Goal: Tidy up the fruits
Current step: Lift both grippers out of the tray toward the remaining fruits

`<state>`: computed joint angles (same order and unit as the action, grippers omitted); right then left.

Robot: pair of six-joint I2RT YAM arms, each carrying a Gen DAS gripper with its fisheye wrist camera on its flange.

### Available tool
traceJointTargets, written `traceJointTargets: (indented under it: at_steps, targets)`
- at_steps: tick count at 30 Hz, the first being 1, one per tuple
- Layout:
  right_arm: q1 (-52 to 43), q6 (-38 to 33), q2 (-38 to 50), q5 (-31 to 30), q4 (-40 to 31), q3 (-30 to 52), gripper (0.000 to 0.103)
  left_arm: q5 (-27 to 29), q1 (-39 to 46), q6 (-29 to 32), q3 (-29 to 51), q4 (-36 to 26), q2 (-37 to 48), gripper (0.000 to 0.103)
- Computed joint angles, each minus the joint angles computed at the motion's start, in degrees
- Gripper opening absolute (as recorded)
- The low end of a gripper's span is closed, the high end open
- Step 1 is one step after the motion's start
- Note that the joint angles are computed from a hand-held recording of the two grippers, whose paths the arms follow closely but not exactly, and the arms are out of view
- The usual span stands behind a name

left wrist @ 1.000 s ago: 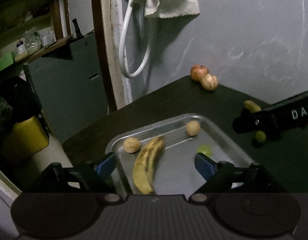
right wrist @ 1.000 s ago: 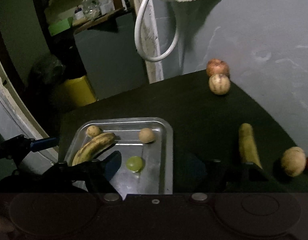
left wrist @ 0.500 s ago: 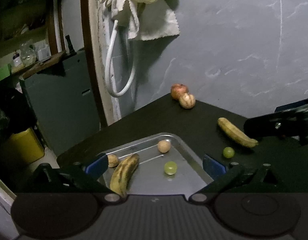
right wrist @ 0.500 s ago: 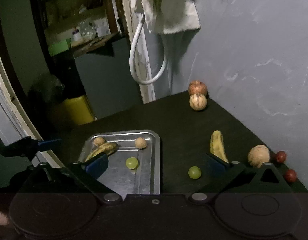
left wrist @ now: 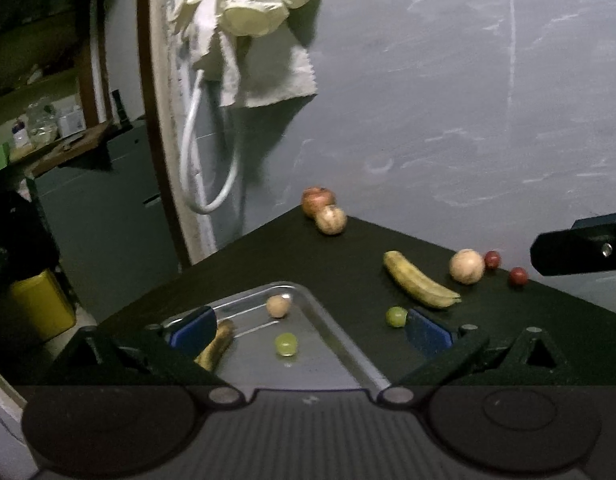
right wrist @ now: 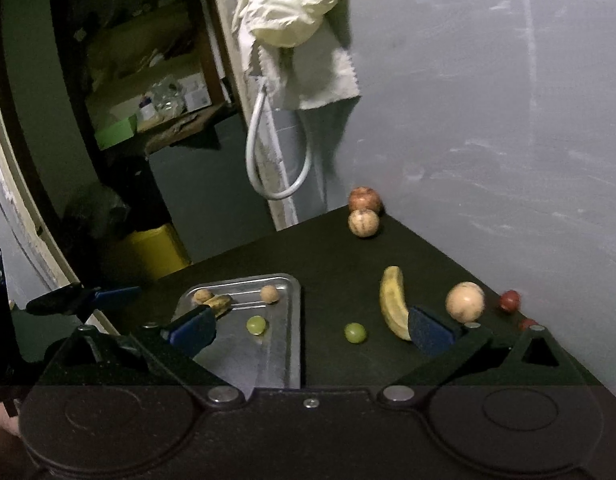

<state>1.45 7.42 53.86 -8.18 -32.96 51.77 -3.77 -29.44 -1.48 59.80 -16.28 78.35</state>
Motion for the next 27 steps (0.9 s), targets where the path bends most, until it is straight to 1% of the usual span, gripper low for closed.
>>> traceJointTargets:
  at_steps: [5, 9, 12, 14, 19, 21, 25, 27]
  targets:
    - [-5.51, -1.31, -5.8, -2.43, -4.1, -1.44, 0.102, 0.03, -3.22, -0.33, 1.05, -1.34, -0.64, 0.102]
    - [-12.7, -3.2, -10.51, -6.47, -7.59, -2.39, 0.102, 0.14, -6.25, 0.08, 1.47, -1.57, -1.21, 0.102]
    - [-19.47, -5.43, -13.14, -10.9, -10.01, -2.67, 0.102, 3.97, -7.31, 0.3, 0.93, -0.38, -2.23, 0.102]
    - [-24.7, -7.47, -14.67, -14.49, -11.79, -2.61, 0.102, 4.5, -8.34, -0.63, 1.15, -0.76, -2.31, 0.102]
    - [-37.11, -12.64, -17.1, -23.23, -16.49, -2.0, 0.102, 1.02, -11.6, -2.75, 1.69, -2.92, -2.2, 0.102]
    - [-42.04, -15.27, -17.39, -26.82, -18.4, -1.74, 0.102, -0.41, -12.62, -2.65, 2.24, -4.2, -2.22, 0.102]
    - [-48.74, -18.89, -17.3, -31.83, -20.93, -1.56, 0.102, -2.73, -14.32, -1.41, 1.98, -4.69, -3.21, 0.102]
    - [-50.46, -19.66, -17.24, -33.24, -21.41, -1.67, 0.102, -3.63, -14.82, -0.71, 1.79, -4.87, -3.8, 0.102]
